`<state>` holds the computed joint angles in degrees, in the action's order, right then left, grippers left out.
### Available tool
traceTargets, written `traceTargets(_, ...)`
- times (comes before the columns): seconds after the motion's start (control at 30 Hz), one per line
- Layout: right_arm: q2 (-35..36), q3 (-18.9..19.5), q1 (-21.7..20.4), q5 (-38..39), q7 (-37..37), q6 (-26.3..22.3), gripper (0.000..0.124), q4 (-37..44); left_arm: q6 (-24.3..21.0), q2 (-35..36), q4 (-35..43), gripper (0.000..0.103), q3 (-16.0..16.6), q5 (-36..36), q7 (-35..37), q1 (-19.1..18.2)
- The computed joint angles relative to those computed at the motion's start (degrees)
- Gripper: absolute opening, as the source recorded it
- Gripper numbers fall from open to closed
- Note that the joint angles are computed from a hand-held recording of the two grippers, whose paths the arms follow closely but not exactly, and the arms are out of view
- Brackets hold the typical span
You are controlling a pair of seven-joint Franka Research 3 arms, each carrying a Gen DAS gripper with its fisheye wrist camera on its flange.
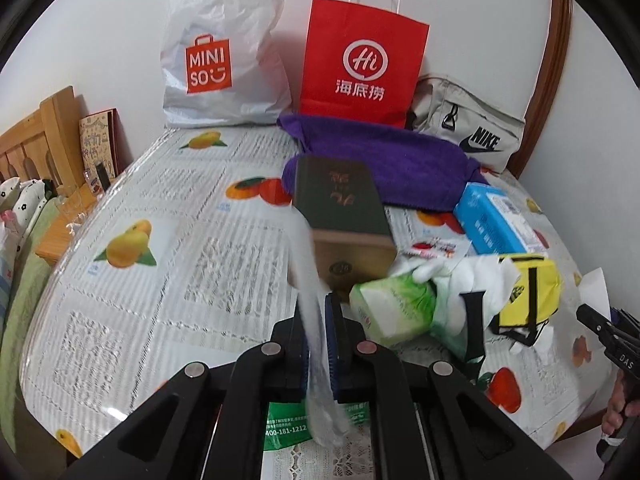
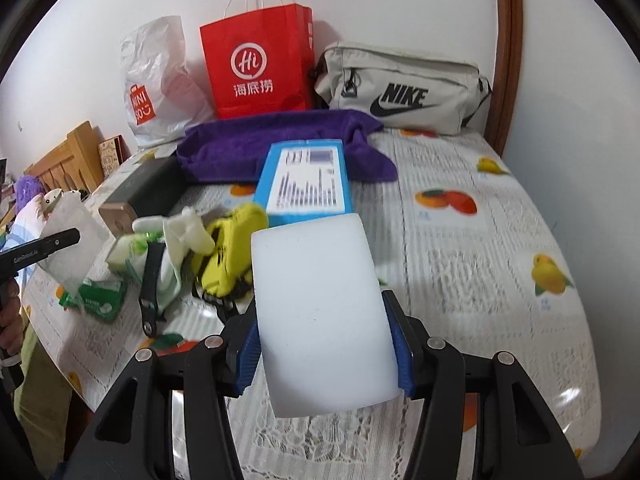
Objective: Organize soft objects
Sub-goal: 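Lift the sponge with the right tool while the left tool lifts the mesh bag toward the purple towel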
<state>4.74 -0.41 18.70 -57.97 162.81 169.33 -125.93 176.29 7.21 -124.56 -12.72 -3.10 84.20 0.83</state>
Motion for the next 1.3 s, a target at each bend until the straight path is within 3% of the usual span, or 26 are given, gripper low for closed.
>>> traceTargets(0.17, 0.98, -0.03, -0.39, 5.51, -5.55, 0.84, 0.054, 2.03, -0.75, -0.41, 1.31, 0.007, -0.57, -1.87, 1.76, 0.44)
traceTargets(0.3, 1.74, -0.88, 0.33, 7.77, -8.40, 0.39, 0.054, 3.83, -2.40, 0.29, 2.66, 0.006, 1.05, 0.87, 0.08, -0.80)
traceTargets(0.37, 2.16, -1.26, 0.56, 8.72, -9.47, 1.05, 0.054, 4.32, -4.29, 1.29, 3.59, 0.006, -1.18, -3.48, 4.19, 0.93)
traceTargets(0.53, 3.46, -1.99, 1.84, 12.15, -13.58, 0.80, 0.054, 5.25, -6.28, 3.13, 3.85, 0.006, 6.32, 13.03, -9.12, -5.24)
traceTargets(0.67, 3.79, -2.79, 3.01, 13.55, -15.03, 0.97, 0.055, 4.96, -8.49, 4.64, 4.44, 0.035, 7.67, 19.81, -15.31, -6.19)
traceTargets(0.73, 3.94, -3.12, 3.45, 13.82, -15.29, 1.20, 0.055, 4.75, -7.88, 4.91, 4.01, 0.043, 6.28, 19.34, -14.95, -4.88)
traceTargets(0.77, 3.98, -3.27, 3.64, 13.99, -15.38, 1.35, 0.055, 4.61, -8.09, 5.11, 4.01, 0.054, 5.18, 17.97, -13.90, -3.99)
traceTargets(0.8, 4.03, -3.32, 3.75, 14.39, -15.69, 1.45, 0.055, 4.46, -8.39, 5.30, 4.18, 0.059, 5.09, 18.20, -14.03, -4.03)
traceTargets(0.93, 4.46, -3.69, 4.28, 15.46, -16.85, 1.30, 0.055, 4.36, -7.96, 6.02, 4.20, 0.069, 4.18, 18.17, -13.57, -3.72)
traceTargets(1.0, 4.83, -3.55, 4.35, 16.91, -18.05, 0.95, 0.055, 4.46, -8.16, 6.58, 4.69, 0.071, 6.08, 21.55, -16.06, -5.61)
traceTargets(1.1, 5.19, -4.03, 4.91, 17.68, -18.66, 0.47, 0.055, 4.66, -7.94, 6.96, 5.20, 0.071, 8.63, 27.72, -20.72, -7.88)
traceTargets(1.13, 5.19, -4.22, 5.08, 17.74, -18.59, 0.39, 0.055, 4.69, -8.15, 7.03, 5.44, 0.065, 8.91, 28.78, -21.77, -8.07)
traceTargets(1.17, 5.14, -4.40, 5.21, 17.71, -18.45, 0.32, 0.055, 4.68, -7.03, 6.96, 5.16, 0.048, 9.28, 30.18, -22.68, -8.16)
traceTargets(1.27, 4.49, -5.19, 5.59, 15.92, -16.44, 0.19, 0.055, 4.19, -6.93, 6.94, 5.38, 0.017, 7.57, 28.99, -20.85, -6.18)
traceTargets(1.3, 4.26, -5.16, 5.47, 15.53, -16.01, 0.15, 0.055, 4.03, -7.13, 6.90, 5.40, 0.011, 6.59, 27.48, -19.43, -5.16)
